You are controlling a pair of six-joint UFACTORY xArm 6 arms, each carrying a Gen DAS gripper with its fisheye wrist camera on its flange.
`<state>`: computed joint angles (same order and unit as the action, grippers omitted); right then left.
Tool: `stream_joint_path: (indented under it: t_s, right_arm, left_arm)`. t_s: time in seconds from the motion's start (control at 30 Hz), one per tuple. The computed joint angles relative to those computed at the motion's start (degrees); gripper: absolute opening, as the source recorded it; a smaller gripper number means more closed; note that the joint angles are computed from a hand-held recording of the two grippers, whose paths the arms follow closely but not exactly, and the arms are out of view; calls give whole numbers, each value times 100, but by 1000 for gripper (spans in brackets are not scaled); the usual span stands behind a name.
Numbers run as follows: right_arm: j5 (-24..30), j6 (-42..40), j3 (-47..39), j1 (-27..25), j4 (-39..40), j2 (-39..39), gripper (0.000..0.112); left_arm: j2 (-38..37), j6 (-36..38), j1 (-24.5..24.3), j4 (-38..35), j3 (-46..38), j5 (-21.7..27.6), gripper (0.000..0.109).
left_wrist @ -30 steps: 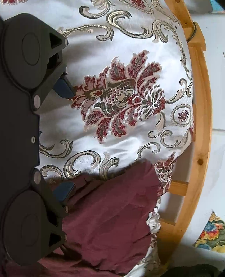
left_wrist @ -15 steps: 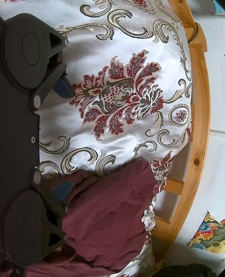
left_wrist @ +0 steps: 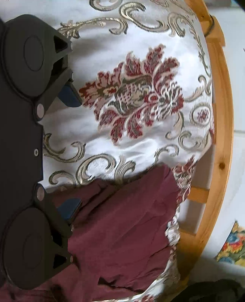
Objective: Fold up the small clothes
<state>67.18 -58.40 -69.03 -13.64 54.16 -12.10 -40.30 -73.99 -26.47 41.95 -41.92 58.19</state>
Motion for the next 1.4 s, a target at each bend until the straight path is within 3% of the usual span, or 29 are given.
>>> stream_joint_path:
  t_s: [0.13,0.27,0.4,0.5,0.7,0.83,0.87,0.9,0.93,1.1,1.27,1.4]
  right_arm:
    - [-874,57,183,204,-284,72,14]
    - [-853,-151,80,451,-264,215,35]
    - [-610,-538,-484,1121,-142,598,48]
    - [-343,-775,-1212,1747,-24,1147,52]
    - [-83,-280,-3510,3080,-363,2884,52]
    - [-96,343,-5115,3815,-1391,4049,52]
    - [122,520,-5625,3917,-1680,4397,46]
    - [188,644,-5895,4008,-1952,4593,13]
    - [130,598,-5925,4055,-2128,4641,5]
    - [-388,112,-5392,3849,-1531,4381,4]
    - [157,419,-6474,3429,-734,5103,4]
    - [184,251,-6556,3457,-655,5171,4]
  left_arm:
    - [-1,67,47,45,64,-298,102]
    - [-102,-281,424,308,333,-1208,98]
    - [59,-122,890,401,481,-2084,89]
    - [200,213,1055,312,553,-2504,83]
    - [346,738,1203,-10,676,-3231,69]
    - [374,780,1401,36,802,-3856,59]
    - [388,865,1469,-44,851,-4031,56]
    - [418,1005,1533,-197,896,-4190,49]
    - [459,1148,1575,-389,926,-4286,44]
    - [504,1068,1746,-531,1019,-4613,43]
    - [638,586,2137,-514,1203,-5541,43]
    - [876,-560,2535,108,1180,-6086,39]
